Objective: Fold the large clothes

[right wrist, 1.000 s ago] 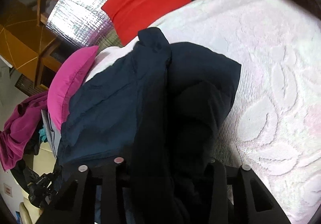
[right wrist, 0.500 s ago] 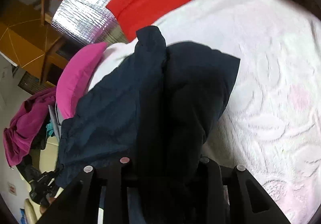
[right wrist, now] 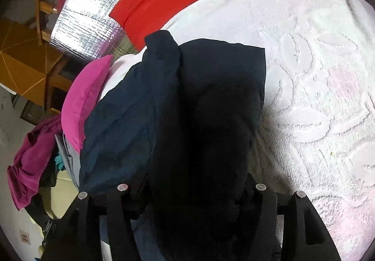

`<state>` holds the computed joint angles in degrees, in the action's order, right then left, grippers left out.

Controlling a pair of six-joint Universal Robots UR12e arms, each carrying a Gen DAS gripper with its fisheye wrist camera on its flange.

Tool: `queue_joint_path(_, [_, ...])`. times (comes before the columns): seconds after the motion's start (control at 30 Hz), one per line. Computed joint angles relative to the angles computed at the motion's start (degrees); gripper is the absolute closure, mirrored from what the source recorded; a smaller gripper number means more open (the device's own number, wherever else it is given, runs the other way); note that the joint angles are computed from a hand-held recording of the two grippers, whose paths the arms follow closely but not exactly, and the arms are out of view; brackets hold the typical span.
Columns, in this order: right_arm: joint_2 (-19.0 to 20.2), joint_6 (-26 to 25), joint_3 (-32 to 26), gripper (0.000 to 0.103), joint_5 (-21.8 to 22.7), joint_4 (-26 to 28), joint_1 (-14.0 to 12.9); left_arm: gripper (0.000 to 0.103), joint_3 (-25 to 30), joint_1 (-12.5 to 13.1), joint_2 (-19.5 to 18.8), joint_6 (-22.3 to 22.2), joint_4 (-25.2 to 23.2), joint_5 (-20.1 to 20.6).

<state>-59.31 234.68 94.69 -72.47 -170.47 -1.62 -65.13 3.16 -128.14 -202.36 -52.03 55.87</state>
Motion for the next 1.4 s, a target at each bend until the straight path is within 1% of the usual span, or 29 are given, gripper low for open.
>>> queue_joint_path(0.03, [0.02, -0.43, -0.23, 0.039, -0.07, 0.67, 0.02, 0.023, 0.35, -0.05, -0.46, -1.75, -1.12, -0.33])
queue_joint_path(0.1, [0.06, -0.89, -0.55, 0.038, 0.17, 1.44, -0.09, 0.023, 0.38, 0.05, -0.69, -2.94, -3.25, -1.74])
queue_joint_path(0.13, [0.13, -1.14, -0.73, 0.037, 0.31, 1.84, -0.13, 0.023, 0.21, 0.14, -0.58, -4.26, -3.38, -2.12])
queue_joint_path(0.17, [0.17, -1.38, -0.77, 0.037, 0.41, 2.04, -0.18, 0.023, -0.30, 0.22, -0.32, -5.40, -2.22, -2.48])
queue_joint_path(0.2, [0.47, -1.59, -1.23, 0.037, 0.53, 2.32, -0.19, 0.023, -0.56, 0.28, -0.07, -5.36, -1.77, -2.51])
queue_joint_path(0.23, [0.53, -1.65, -1.24, 0.037, 0.71, 2.17, -0.24, 0.023, -0.75, 0.37, 0.33, -4.31, -2.60, -2.68])
queue_joint_path(0.27, [0.61, -1.76, -1.23, 0.036, 0.92, 1.93, -0.30, 0.023, -1.06, 0.55, 0.71, -3.86, -4.21, -3.66])
queue_joint_path(0.3, [0.70, -1.94, -1.24, 0.036, 1.05, 1.72, -0.33, 0.023, -2.21, 0.97, 1.23, -4.68, -4.58, -6.66])
queue_joint_path(0.33, [0.77, -2.18, -1.13, 0.036, 1.11, 1.35, -0.34, 0.023, -3.85, 1.48, 1.68, -6.02, -3.58, -10.17])
queue_joint_path(0.37, [0.87, -2.33, -1.11, 0.035, 1.20, 1.00, -0.35, 0.023, -4.60, 1.58, 1.96, -6.63, -3.23, -11.45])
queue_joint_path(0.4, [0.95, -2.36, -1.06, 0.035, 1.16, 0.65, -0.34, 0.023, -4.89, 1.45, 2.08, -6.89, -3.21, -11.64])
queue_joint_path(0.47, [1.05, -2.38, -1.14, 0.035, 0.86, 0.43, -0.25, 0.023, -5.00, 1.00, 1.81, -7.94, -1.25, -10.99])
queue_joint_path(0.5, [1.00, -2.46, -1.08, 0.035, 0.74, 0.40, -0.25, 0.023, -4.64, 0.87, 1.39, -8.95, -0.56, -11.01])
queue_joint_path(0.57, [0.97, -2.59, -1.06, 0.035, 0.54, 0.38, -0.17, 0.023, -4.47, 0.70, 0.37, -11.85, 2.68, -11.90])
queue_joint_path(0.67, [0.92, -2.51, -0.80, 0.035, 0.68, -0.14, -0.20, 0.023, -4.62, 0.20, -0.74, -17.19, 8.47, -9.32])
queue_joint_path(0.73, [0.94, -2.64, -0.57, 0.035, 0.53, -0.85, -0.18, 0.023, -4.08, 0.06, -1.84, -19.32, 10.53, -9.65])
queue_joint_path(0.83, [0.97, -2.62, -0.27, 0.035, 0.31, -1.95, -0.13, 0.024, -4.31, 0.05, -2.67, -22.69, 14.94, -10.38])
queue_joint_path(0.87, [0.96, -2.46, -0.21, 0.035, 0.27, -2.15, -0.12, 0.037, -4.29, -0.11, -2.77, -23.11, 15.86, -9.89])
queue_joint_path(0.9, [0.95, -2.45, -0.23, 0.037, 0.24, -2.17, -0.10, 0.045, -4.53, -0.25, -2.51, -22.68, 16.10, -9.00])
queue_joint_path(0.93, [0.87, -2.83, -0.32, 0.038, -0.03, -1.82, -0.04, 0.056, -4.67, -0.37, -2.25, -21.62, 16.10, -8.13])
queue_joint_path(0.97, [0.77, -3.42, -0.50, 0.042, -0.35, -1.34, 0.06, 0.066, -4.97, -0.37, -1.86, -20.92, 16.69, -7.49])
queue_joint_path(1.0, [0.65, -3.89, -0.62, 0.048, -0.89, -1.18, 0.21, 0.071, -4.41, -0.72, -1.95, -20.47, 17.28, -6.75])
queue_joint_path(1.03, [0.49, -4.10, -0.61, 0.052, -1.43, -1.46, 0.37, 0.081, -4.55, -0.83, -1.63, -19.72, 17.88, -6.15])
queue_joint_path(1.07, [0.27, -4.24, -0.56, 0.058, -2.03, -1.69, 0.53, 0.086, -4.76, -0.90, -1.17, -18.55, 18.48, -5.45])
queue_joint_path(1.13, [-0.23, -4.85, -0.41, 0.063, -3.51, -1.91, 0.87, 0.089, -5.60, -1.08, 0.11, -15.93, 19.91, -4.09])
queue_joint_path(1.2, [-0.96, -5.00, 0.19, 0.067, -4.30, -2.74, 1.13, 0.090, -6.65, -1.09, 1.22, -14.44, 20.71, -3.47])
queue_joint_path(1.27, [-1.73, -4.91, 0.96, 0.068, -3.50, -3.33, 1.08, 0.090, -9.17, -0.94, 3.44, -12.32, 21.20, -2.09])
queue_joint_path(1.33, [-2.97, -6.33, 2.15, 0.068, -2.54, -3.22, 0.95, 0.090, -11.90, -0.75, 5.74, -10.63, 21.17, -0.51])
queue_joint_path(1.4, [-4.30, -7.64, 3.64, 0.068, -1.70, -3.08, 1.07, 0.090, -14.43, -0.43, 7.31, -10.04, 21.40, 0.24])
